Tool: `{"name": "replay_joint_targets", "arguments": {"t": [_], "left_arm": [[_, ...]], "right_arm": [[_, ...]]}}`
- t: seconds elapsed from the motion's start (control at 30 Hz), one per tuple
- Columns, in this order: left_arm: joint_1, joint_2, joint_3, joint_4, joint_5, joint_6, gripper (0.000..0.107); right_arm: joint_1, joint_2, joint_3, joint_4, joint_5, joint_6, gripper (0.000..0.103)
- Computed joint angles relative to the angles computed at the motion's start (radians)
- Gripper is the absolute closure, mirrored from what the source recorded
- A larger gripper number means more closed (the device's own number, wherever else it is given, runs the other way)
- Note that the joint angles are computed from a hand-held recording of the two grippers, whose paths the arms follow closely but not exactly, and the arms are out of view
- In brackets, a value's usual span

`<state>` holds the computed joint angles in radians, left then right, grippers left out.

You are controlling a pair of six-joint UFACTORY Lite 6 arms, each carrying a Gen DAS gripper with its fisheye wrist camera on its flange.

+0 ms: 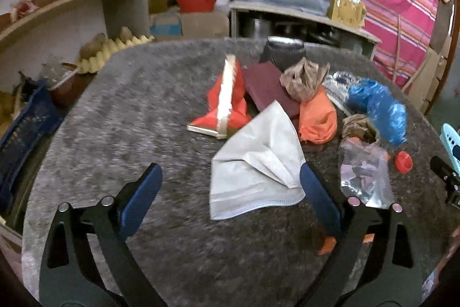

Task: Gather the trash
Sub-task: 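Grasp the red bottle cap with the right tool while the left tool grasps the white face mask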

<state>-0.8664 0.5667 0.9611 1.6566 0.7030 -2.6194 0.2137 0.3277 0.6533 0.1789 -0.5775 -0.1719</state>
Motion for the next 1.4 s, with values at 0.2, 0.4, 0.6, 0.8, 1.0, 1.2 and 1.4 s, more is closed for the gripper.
{"name": "replay_joint_targets", "arguments": {"t": [0.2, 0.4, 0.6, 0.8, 1.0, 1.2, 1.4], "left_arm": [[0.077, 0.106, 0.129, 0.018, -0.130, 0.110, 0.040], [0.116, 0.095, 0.107, 0.145, -0.190, 0.002, 0.063], [0.094, 0.010, -0.015, 0.219, -0.157, -0.099, 0.083], [0.059, -0.121, -0.138, 0.128, -0.095, -0.046, 0.084], [0.034, -0.217, -0.176, 0.006, -0.063, 0.059, 0.084], [-0.046, -0.221, -0.080, -0.127, -0.009, 0.203, 0.084], [-0.118, -0.111, 0.151, -0.210, 0.028, 0.339, 0.084]], "right_arm": [[-0.015, 0.059, 0.064, -0.057, 0.044, 0.052, 0.004], [0.010, 0.079, 0.085, -0.081, 0.053, 0.060, 0.004], [0.040, 0.109, 0.135, -0.100, 0.119, 0.096, 0.004], [0.101, 0.197, 0.255, 0.002, 0.212, -0.024, 0.020], [0.080, 0.224, 0.286, -0.310, 0.240, 0.234, 0.065], [-0.025, 0.104, 0.164, -0.559, 0.169, 0.415, 0.073], [-0.294, -0.050, 0.032, -0.831, 0.094, 0.531, 0.073]]}}
